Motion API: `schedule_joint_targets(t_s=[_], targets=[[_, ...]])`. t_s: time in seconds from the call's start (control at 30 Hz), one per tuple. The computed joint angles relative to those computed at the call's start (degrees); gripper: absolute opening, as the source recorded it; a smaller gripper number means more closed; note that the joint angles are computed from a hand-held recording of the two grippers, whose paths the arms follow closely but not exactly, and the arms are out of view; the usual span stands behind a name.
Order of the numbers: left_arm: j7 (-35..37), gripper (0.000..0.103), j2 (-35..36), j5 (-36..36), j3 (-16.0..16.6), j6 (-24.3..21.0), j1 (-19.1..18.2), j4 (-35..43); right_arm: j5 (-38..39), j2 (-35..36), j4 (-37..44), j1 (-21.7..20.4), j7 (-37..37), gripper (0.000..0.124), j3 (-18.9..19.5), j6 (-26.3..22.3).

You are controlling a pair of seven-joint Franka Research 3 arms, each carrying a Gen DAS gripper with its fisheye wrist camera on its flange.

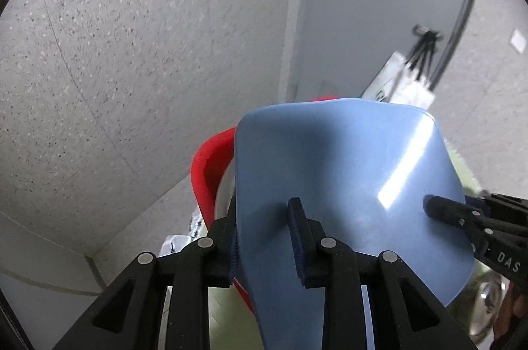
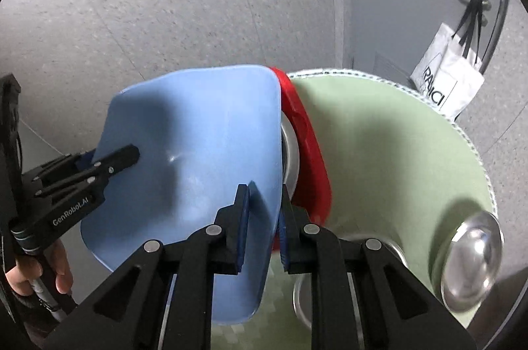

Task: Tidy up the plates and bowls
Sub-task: 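Grasp the blue plate with both grippers and lay it onto the bowl in the basin, then open both grippers and move them toward the remaining steel bowls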

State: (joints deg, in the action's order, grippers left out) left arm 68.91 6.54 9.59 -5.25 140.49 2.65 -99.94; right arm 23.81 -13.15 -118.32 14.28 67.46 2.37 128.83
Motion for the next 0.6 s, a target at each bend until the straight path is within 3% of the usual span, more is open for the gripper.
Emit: schedule_joint_targets(t_s=[0.17, 0.23, 0.33, 0.43, 0.5, 0.6], targets=[[-1.22, 0.025, 4.32, 1.23, 0.09, -2.8, -0.24, 4.52, -1.96, 2.8, 0.69, 0.18, 1.58, 0.019, 0.72, 0.81], [-2.66, 0.025, 5.15, 2.62, 0.38, -1.68, -0.46, 5.09, -1.82, 3.37, 0.56, 0.42, 0.72, 0.02, 0.74, 1.94], [-3.72, 0.035, 6.56, 3.36, 0.25, -2.31, -0.78, 6.96, -2.21, 4.03, 0.6, 0.63, 0.91, 0.023, 0.98, 2.62], [-6.11, 0.047, 7.42, 4.88, 0.2, -2.03, -1.69, 7.44, -0.67, 3.62, 0.33, 1.02, 0.2, 0.034, 0.79, 2.56], [-8.35, 0.062, 7.02, 7.6, 0.57, -2.0, -2.63, 6.98, 1.06, 2.92, -0.07, 1.27, -1.12, 0.058, 0.48, 3.11], [-12.21, 0.066, 4.64, 10.63, 0.51, -1.47, -3.77, 4.08, 1.61, 1.23, -1.31, 1.48, -2.52, 0.066, 0.49, 4.69]])
